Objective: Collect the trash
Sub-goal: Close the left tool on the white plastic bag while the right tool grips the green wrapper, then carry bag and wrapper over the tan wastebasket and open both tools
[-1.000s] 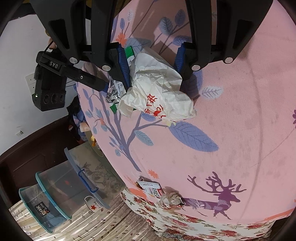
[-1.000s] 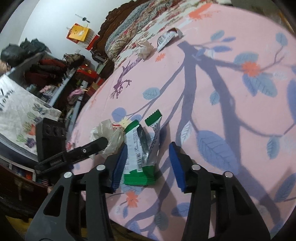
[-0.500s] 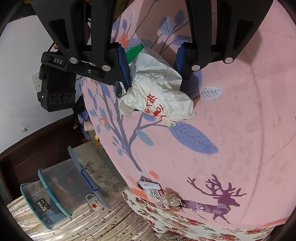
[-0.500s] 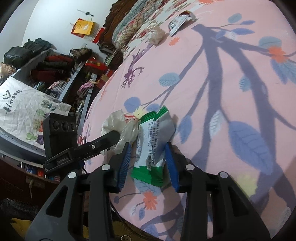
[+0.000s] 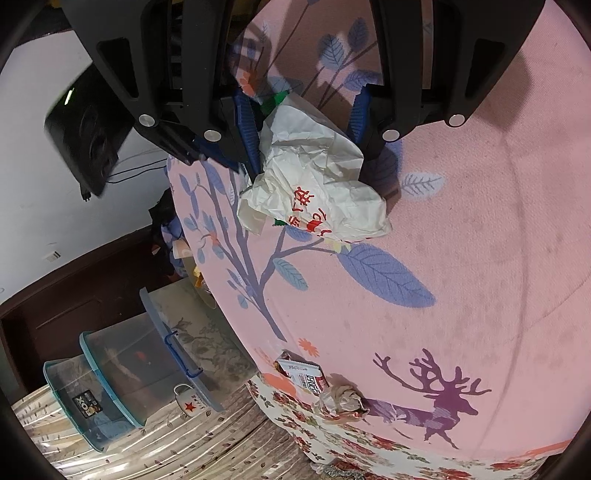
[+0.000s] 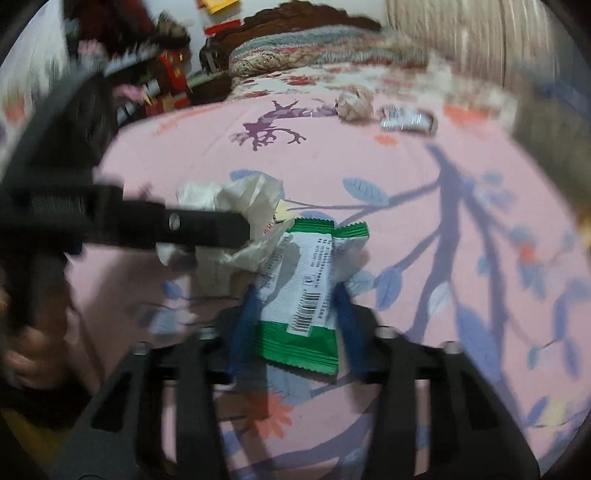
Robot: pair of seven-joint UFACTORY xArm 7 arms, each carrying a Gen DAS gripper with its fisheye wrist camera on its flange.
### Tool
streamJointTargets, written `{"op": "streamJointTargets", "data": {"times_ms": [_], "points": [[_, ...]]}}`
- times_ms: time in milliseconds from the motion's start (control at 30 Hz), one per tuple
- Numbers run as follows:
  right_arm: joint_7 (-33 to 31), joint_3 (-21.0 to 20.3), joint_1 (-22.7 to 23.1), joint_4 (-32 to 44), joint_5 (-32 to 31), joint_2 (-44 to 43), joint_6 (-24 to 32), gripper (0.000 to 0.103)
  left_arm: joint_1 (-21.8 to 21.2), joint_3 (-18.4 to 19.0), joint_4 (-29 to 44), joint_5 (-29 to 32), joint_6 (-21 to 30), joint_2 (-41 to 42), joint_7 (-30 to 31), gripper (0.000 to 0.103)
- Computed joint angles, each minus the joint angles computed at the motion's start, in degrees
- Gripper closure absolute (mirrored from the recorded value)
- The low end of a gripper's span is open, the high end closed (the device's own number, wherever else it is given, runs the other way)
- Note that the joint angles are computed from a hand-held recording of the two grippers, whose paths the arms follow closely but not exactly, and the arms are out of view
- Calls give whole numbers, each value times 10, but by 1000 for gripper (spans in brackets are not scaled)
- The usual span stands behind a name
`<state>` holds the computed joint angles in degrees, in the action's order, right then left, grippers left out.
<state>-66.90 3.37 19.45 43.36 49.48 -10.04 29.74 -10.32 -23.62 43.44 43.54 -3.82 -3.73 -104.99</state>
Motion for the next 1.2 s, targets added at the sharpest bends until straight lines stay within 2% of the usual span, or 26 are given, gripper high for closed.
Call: {"op": "streamJointTargets", "data": {"times_ms": [67,100,133,167,267,600,800,900,967,1033,1200], "points": [[-27,1,7,-15,15,-9,-24,74,17,-11,-3,18,-10,-1,-20,64],[-35,-3,8,-14,22,-6,-24,75,33,-24,-5,30,-16,-3,-33,64],[-36,-5,8,-13,28,-4,-26,85,49,-37,-8,34,-20,-6,-40,64],[-31,-5,6,-13,28,-3,-33,90,55,-43,-11,27,-20,-10,-35,64],[-15,-13,-5,4,39,8,-5,93,62,-51,-26,-3,-18,-24,-16,64],[-22,-16,-28,27,93,13,-15,95,58,-50,-57,-92,-14,-63,45,64],[-45,-23,-43,40,128,16,-17,95,-1,-5,-14,-164,24,-37,154,64],[-54,-26,-55,53,145,26,-25,95,-20,11,28,-173,47,-9,192,64],[-57,-30,-67,65,152,38,-27,95,-40,28,67,-181,65,19,221,64],[-61,-32,-80,77,158,50,-28,95,-57,40,110,-219,82,52,277,64],[-64,-37,-125,131,179,97,-23,95,-69,30,265,-311,146,164,435,64]]}}
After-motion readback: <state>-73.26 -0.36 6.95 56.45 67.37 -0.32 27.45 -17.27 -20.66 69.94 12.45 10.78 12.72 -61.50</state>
